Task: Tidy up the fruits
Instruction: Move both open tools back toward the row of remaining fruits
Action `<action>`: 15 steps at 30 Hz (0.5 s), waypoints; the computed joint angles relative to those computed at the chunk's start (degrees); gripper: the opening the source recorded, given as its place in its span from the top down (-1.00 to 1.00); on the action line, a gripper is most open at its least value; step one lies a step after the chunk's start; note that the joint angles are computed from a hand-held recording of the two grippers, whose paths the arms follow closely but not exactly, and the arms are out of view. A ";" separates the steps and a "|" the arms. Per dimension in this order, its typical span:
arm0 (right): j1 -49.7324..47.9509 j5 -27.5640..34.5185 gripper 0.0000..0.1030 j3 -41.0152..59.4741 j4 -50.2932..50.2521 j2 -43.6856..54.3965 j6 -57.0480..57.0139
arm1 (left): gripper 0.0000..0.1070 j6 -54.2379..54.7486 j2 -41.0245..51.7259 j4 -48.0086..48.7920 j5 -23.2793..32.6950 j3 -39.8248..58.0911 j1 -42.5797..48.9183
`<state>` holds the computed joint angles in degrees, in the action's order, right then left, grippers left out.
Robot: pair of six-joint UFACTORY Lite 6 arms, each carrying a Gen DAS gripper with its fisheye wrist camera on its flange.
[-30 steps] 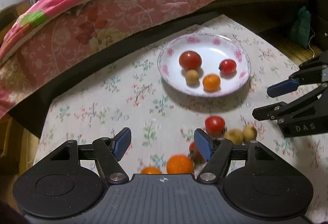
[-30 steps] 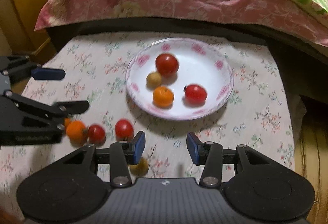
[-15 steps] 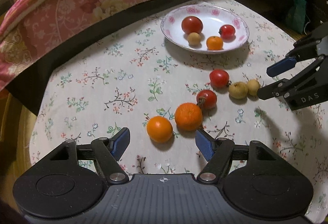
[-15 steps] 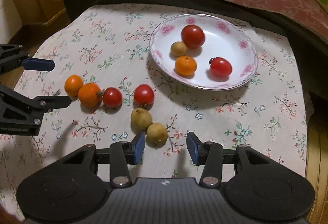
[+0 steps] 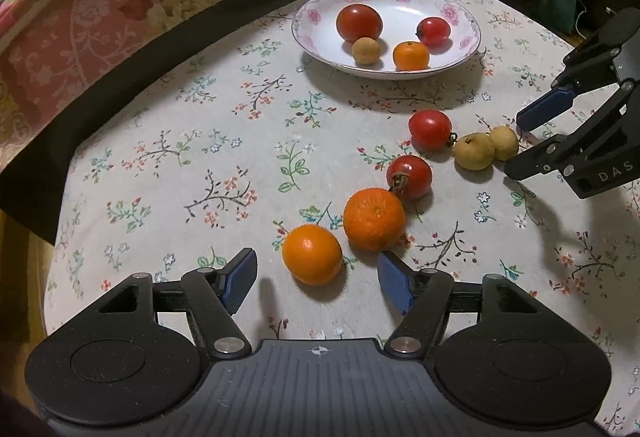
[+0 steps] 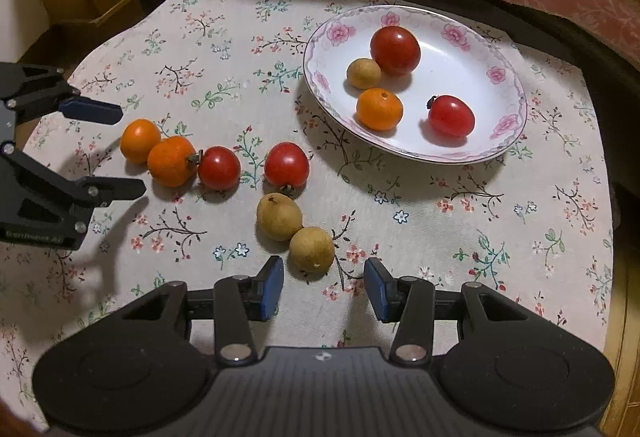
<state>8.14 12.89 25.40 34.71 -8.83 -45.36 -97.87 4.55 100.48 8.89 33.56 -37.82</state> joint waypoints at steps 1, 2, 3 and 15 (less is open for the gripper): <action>0.00 -0.02 0.15 0.24 0.00 0.43 -0.12 | -0.37 0.20 0.52 0.06 -0.07 0.42 0.06; -0.08 -0.05 0.15 0.46 0.37 0.85 -0.66 | -0.38 0.84 0.84 -0.28 -0.33 0.75 0.19; -0.25 0.07 0.15 0.69 1.08 1.26 -1.65 | -0.38 0.99 1.01 -0.21 -0.65 0.95 0.35; -1.77 0.93 0.15 2.25 7.33 3.57 -10.78 | -0.14 13.31 2.27 -10.41 -3.08 2.36 0.88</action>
